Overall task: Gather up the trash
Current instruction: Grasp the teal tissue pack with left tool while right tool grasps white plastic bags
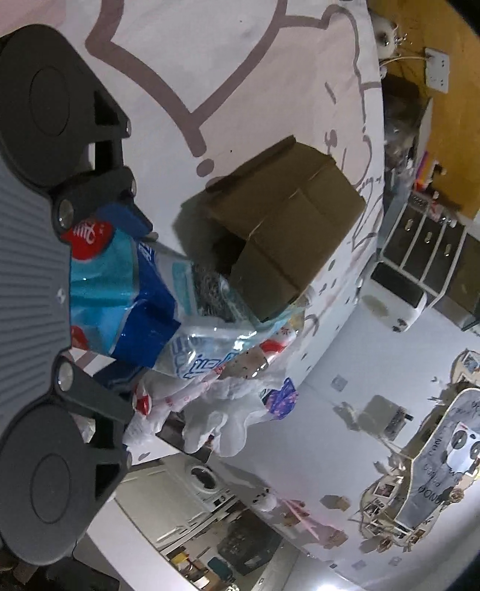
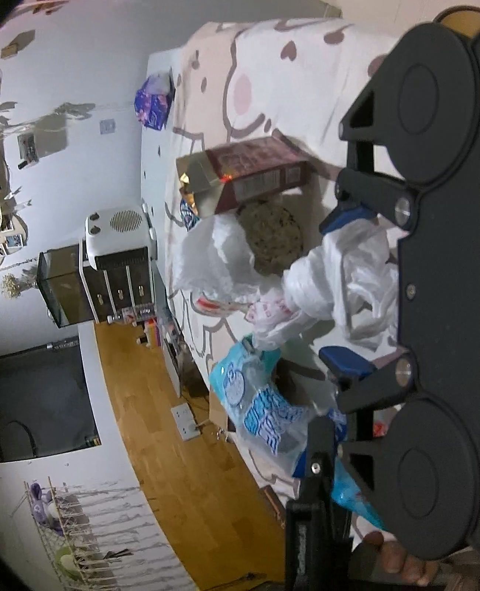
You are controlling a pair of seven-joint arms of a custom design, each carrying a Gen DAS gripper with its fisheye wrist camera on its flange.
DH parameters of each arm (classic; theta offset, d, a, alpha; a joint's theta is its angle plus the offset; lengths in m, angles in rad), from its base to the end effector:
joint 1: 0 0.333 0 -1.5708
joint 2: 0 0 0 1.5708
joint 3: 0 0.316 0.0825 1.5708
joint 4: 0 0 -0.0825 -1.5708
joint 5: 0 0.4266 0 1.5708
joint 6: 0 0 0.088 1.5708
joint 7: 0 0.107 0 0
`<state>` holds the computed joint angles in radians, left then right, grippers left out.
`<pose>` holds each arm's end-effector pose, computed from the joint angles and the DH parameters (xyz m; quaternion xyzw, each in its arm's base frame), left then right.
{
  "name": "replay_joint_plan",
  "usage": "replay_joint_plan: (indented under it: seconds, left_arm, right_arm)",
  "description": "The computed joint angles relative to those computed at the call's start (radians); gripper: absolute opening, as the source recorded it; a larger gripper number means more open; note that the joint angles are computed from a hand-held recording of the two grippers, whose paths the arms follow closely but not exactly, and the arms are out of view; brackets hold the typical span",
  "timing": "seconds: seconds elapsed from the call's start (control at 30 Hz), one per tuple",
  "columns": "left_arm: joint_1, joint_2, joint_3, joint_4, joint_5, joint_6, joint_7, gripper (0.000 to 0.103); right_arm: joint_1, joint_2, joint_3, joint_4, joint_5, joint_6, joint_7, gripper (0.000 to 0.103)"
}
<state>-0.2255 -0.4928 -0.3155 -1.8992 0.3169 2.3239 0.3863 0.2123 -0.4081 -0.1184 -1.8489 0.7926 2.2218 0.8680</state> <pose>0.3884 -0.2866 0.7933 -0.7567 0.4490 -0.4355 0.1900 0.4976 0.0530 0.7875 -0.7433 0.4153 -0.1240 0.5096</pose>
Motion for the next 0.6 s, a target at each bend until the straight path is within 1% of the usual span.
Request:
replay_joint_plan:
  seconds: [0.03, 0.1, 0.17, 0.27, 0.4, 0.6]
  left_arm:
    - [0.001, 0.0, -0.005, 0.0, 0.006, 0.0, -0.001, 0.058]
    - [0.005, 0.013, -0.021, 0.022, 0.024, -0.023, -0.002, 0.052]
    - [0.007, 0.017, -0.037, 0.037, 0.057, -0.048, 0.01, 0.043]
    - [0.008, 0.011, -0.057, 0.053, 0.096, -0.085, 0.012, 0.036]
    - [0.011, -0.002, -0.098, 0.074, 0.161, -0.145, 0.011, 0.033]
    - [-0.005, -0.025, -0.136, 0.084, 0.21, -0.198, 0.008, 0.03]
  right_arm:
    - [0.003, 0.005, -0.005, 0.006, 0.005, -0.014, -0.002, 0.059]
    - [0.002, 0.009, -0.007, 0.013, 0.01, -0.034, 0.005, 0.045]
    - [-0.003, -0.001, 0.004, 0.001, 0.0, -0.016, 0.005, 0.037]
    - [-0.001, -0.024, 0.002, -0.018, 0.0, -0.008, -0.003, 0.035]
    - [-0.008, -0.076, -0.004, -0.058, -0.008, -0.011, 0.016, 0.034]
    - [-0.027, -0.186, -0.011, -0.147, -0.058, 0.014, 0.06, 0.033]
